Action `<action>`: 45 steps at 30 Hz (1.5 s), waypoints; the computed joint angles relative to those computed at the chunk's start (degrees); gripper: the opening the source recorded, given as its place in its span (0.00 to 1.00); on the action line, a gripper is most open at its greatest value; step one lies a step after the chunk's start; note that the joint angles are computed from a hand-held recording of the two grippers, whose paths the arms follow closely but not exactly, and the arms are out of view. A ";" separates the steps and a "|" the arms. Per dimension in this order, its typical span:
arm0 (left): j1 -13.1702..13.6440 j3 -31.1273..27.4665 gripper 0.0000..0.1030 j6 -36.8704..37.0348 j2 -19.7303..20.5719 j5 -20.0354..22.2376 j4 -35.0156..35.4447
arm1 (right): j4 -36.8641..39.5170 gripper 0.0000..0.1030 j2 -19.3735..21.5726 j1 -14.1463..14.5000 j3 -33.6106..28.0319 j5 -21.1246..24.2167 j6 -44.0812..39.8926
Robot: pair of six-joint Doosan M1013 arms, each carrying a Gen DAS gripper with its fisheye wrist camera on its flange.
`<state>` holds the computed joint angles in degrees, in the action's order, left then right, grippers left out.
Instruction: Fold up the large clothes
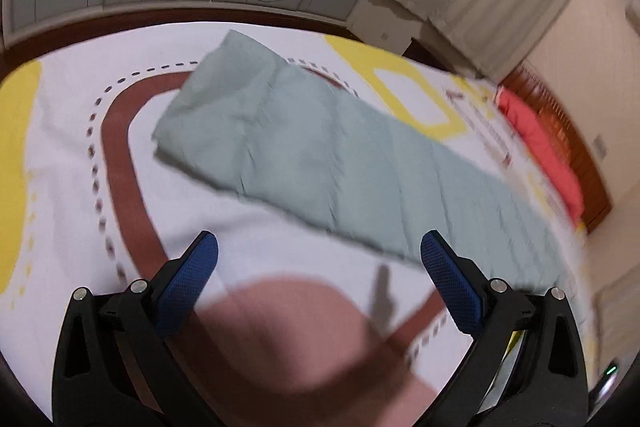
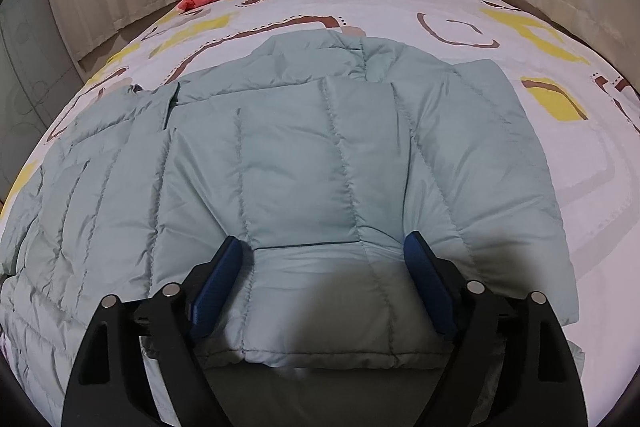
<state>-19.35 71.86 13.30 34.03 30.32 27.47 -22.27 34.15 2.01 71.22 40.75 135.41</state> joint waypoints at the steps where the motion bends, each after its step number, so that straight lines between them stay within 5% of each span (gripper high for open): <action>1: 0.75 0.39 0.98 -0.65 -0.13 -1.72 -0.73 | 0.01 0.82 -0.02 0.02 0.05 -0.08 -0.08; 3: 1.41 0.49 0.91 -2.28 -0.09 -2.91 -0.45 | -0.14 0.83 -0.05 0.07 0.14 -0.12 -0.10; 5: 1.59 0.51 0.67 -7.79 -0.10 -1.30 3.26 | -0.23 0.83 -0.14 0.10 0.28 -0.26 0.05; 8: 2.26 2.13 0.46 -15.19 -0.66 -3.81 7.05 | -0.28 0.83 -0.20 0.07 0.43 -0.58 0.11; 12: 2.65 1.11 0.08 -11.70 -0.26 -2.56 5.49 | -0.54 0.83 -0.23 0.11 0.52 -0.70 0.29; 22: -1.19 -5.75 0.04 -3.82 1.12 -1.28 14.20 | -0.37 0.83 -0.36 -0.13 0.74 -0.99 -0.15; 29: -6.24 -17.71 0.04 23.63 6.32 -2.18 -0.96 | -0.32 0.83 -0.36 -0.17 0.77 -1.10 -0.18; 35: -10.42 -30.55 0.04 43.61 13.23 3.90 -14.18 | -0.37 0.83 -0.38 -0.18 0.79 -1.20 -0.11; 45: -14.47 -39.14 0.04 56.88 20.19 11.48 -19.39 | -0.40 0.83 -0.37 -0.20 0.77 -1.30 -0.06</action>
